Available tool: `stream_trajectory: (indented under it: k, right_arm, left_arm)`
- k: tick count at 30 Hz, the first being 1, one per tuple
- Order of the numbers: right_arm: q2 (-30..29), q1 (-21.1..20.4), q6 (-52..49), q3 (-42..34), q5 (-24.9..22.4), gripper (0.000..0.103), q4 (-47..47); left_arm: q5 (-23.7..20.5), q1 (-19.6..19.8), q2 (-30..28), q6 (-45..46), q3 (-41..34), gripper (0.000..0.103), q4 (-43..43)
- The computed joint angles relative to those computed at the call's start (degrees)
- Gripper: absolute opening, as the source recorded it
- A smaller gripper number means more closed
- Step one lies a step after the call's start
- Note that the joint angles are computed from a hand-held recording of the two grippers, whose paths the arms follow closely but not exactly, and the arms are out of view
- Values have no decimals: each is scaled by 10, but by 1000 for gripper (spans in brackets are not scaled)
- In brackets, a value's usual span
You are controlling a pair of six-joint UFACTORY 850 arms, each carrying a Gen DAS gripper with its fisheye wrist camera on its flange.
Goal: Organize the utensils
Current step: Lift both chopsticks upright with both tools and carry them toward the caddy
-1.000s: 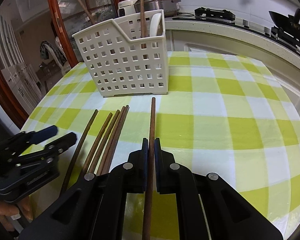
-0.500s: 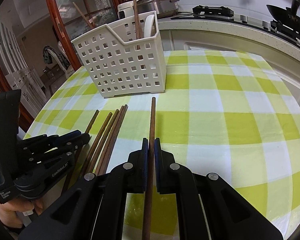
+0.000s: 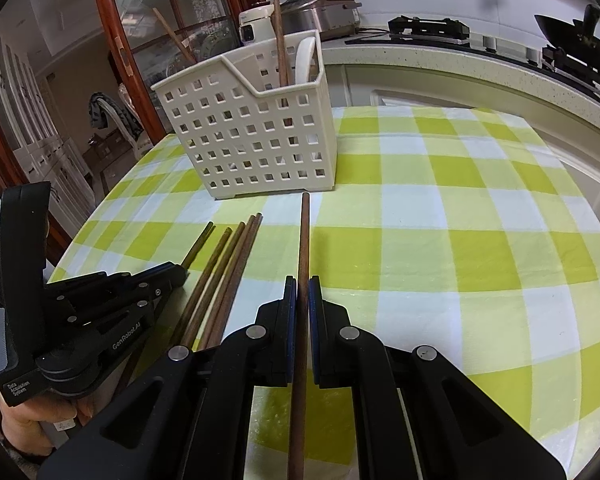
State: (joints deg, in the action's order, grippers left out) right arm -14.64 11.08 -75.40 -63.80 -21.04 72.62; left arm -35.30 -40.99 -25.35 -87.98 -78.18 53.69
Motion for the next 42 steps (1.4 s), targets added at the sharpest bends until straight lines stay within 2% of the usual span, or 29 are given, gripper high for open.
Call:
stream_trajectory:
  k: [8,25,42]
  right_arm:
    - [20,3,-41,8,-6,6,38]
    - [81,14,-138,40,14,6,123]
    - [129,24,-219,70,25,6,190]
  left_arm:
    - [-9,-16,46,-66,25,6,69]
    - [-72,-71,120,-193,78,6,208]
    - [-108,-99,157,-232,108,6,248]
